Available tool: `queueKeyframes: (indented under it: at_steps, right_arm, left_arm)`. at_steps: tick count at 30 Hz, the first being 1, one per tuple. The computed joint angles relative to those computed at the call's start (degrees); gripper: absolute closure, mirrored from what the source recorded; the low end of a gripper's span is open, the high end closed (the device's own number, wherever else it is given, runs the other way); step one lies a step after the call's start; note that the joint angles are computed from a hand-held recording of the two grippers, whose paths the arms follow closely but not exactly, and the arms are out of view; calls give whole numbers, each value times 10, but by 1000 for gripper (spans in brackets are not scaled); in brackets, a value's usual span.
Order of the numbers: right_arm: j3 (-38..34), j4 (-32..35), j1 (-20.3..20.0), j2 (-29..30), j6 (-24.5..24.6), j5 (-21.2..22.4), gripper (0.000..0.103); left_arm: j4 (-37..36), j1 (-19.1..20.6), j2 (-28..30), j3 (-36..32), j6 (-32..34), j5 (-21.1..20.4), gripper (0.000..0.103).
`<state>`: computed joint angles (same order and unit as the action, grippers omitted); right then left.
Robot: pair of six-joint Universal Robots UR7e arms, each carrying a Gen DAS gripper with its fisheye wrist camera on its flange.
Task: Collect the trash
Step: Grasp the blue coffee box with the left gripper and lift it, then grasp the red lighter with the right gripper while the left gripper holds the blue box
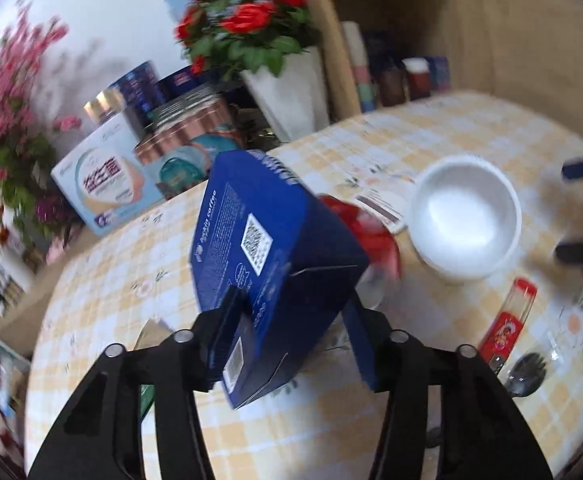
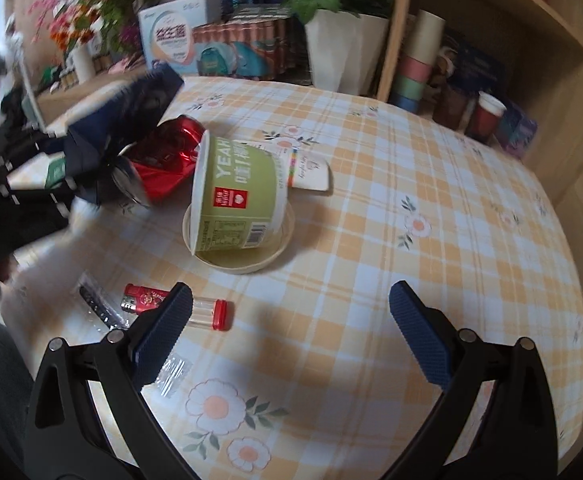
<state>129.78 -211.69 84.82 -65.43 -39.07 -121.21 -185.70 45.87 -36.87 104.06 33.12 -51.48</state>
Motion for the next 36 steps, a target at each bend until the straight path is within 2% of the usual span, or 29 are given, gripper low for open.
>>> queueKeyframes:
  at_steps: [7, 15, 19, 23, 27, 29, 32, 36]
  right_arm:
    - [-21, 47, 4, -5, -5, 43, 6]
    - [-47, 58, 31, 14, -126, -53, 6]
    - [-57, 37, 39, 25, -191, -95, 6]
    - [-45, 89, 41, 7, -153, -90, 8]
    - [-18, 175, 41, -17, -92, -45, 21]
    - [-16, 222, 41, -21, -72, -28, 22]
    - [-20, 232, 46, -5, -77, -27, 25]
    - [-37, 252, 40, -1, -53, -10, 30]
  left_arm:
    - [50, 22, -71, 8, -106, -62, 64]
    - [47, 29, -118, 29, -143, -80, 65]
    - [48, 29, -125, 37, -148, -93, 65]
    - [55, 31, -143, 52, -173, -112, 65]
    - [58, 29, -160, 72, -181, -121, 65]
    - [62, 28, -172, 84, -185, -126, 65]
    - [68, 27, -188, 99, -191, -131, 65]
    - [80, 28, -212, 117, -202, -136, 65]
